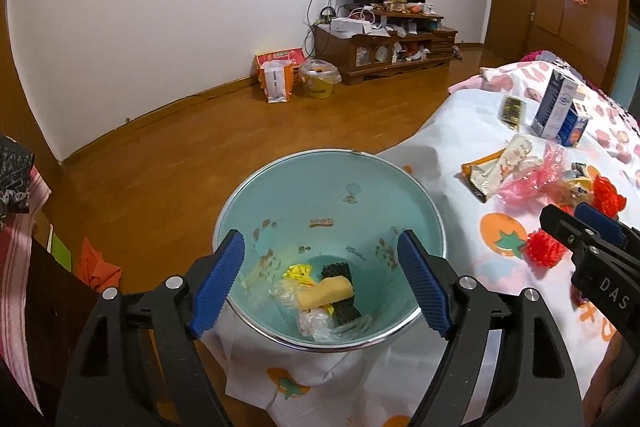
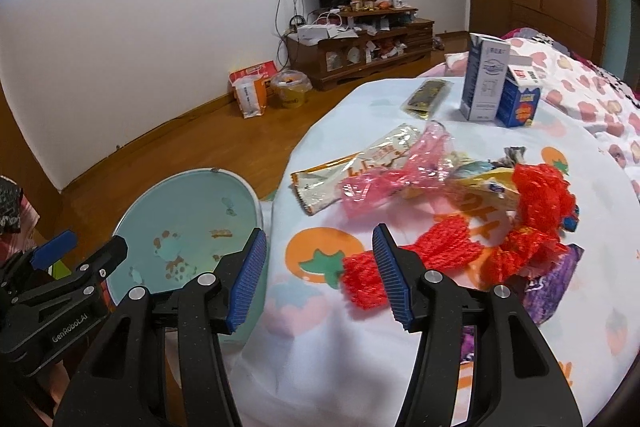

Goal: Collect trash
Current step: 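Move both open tools back to the trash pile, then grasp the purple wrapper with the right tool while the left tool grasps the red mesh net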

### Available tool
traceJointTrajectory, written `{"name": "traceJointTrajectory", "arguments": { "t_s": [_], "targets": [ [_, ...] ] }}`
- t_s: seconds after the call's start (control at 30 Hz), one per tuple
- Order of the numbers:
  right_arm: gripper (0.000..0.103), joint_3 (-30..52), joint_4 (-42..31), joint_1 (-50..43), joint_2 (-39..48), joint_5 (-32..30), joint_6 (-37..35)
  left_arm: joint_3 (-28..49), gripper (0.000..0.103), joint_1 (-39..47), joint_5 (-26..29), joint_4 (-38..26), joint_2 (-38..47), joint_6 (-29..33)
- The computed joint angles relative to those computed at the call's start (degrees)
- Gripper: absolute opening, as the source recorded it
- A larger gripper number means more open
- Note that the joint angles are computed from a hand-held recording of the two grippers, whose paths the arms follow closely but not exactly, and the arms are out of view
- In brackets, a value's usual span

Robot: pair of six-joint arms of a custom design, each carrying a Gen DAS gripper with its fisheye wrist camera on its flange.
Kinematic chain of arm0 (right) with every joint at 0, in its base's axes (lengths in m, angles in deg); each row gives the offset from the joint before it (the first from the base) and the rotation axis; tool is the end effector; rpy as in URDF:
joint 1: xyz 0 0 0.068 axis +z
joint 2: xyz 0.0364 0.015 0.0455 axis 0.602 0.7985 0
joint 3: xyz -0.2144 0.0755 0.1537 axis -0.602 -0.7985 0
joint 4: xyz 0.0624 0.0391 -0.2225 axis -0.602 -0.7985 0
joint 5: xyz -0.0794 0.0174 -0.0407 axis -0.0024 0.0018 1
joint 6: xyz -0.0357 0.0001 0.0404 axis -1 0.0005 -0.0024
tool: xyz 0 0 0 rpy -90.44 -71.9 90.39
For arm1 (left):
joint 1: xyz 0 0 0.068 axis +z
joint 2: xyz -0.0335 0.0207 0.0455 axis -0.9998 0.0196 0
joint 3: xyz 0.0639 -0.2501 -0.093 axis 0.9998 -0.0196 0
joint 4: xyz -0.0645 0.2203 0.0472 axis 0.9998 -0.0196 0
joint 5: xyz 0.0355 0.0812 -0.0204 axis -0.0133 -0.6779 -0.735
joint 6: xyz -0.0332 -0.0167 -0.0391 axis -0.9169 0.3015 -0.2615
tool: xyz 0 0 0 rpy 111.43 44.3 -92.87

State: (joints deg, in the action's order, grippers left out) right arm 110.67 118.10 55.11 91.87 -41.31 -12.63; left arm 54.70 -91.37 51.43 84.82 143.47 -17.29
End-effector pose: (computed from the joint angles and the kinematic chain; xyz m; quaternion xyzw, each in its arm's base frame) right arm 0.3390 0.1136 0.0483 -0.1165 0.9088 0.1150 0.3837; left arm 0.2910 -0.0029 0.0397 -0.1434 0.9105 0.0745 0.3805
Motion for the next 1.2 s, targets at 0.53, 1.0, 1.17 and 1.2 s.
{"name": "traceJointTrajectory", "arguments": {
  "t_s": [0.53,1.0,1.17,1.2],
  "targets": [
    [0.059,-7.7,5.6,-12.3,-2.0,-5.1,-2.0,2.5,0.079,-10.7,-3.8,-4.2,-0.3,-2.4],
    [0.059,-7.7,7.0,-33.4,4.5,-10.4,-7.3,10.2,0.079,-20.0,-3.7,-9.1,5.4,-4.5],
    [0.059,-6.3,5.4,-35.0,4.5,-11.8,-7.6,13.4,0.079,-21.9,-4.1,-11.5,7.1,-4.2],
    [0.059,-5.7,4.8,-34.6,4.6,-12.3,-7.6,14.1,0.079,-22.2,-4.2,-11.9,7.4,-4.1]
  ]
}}
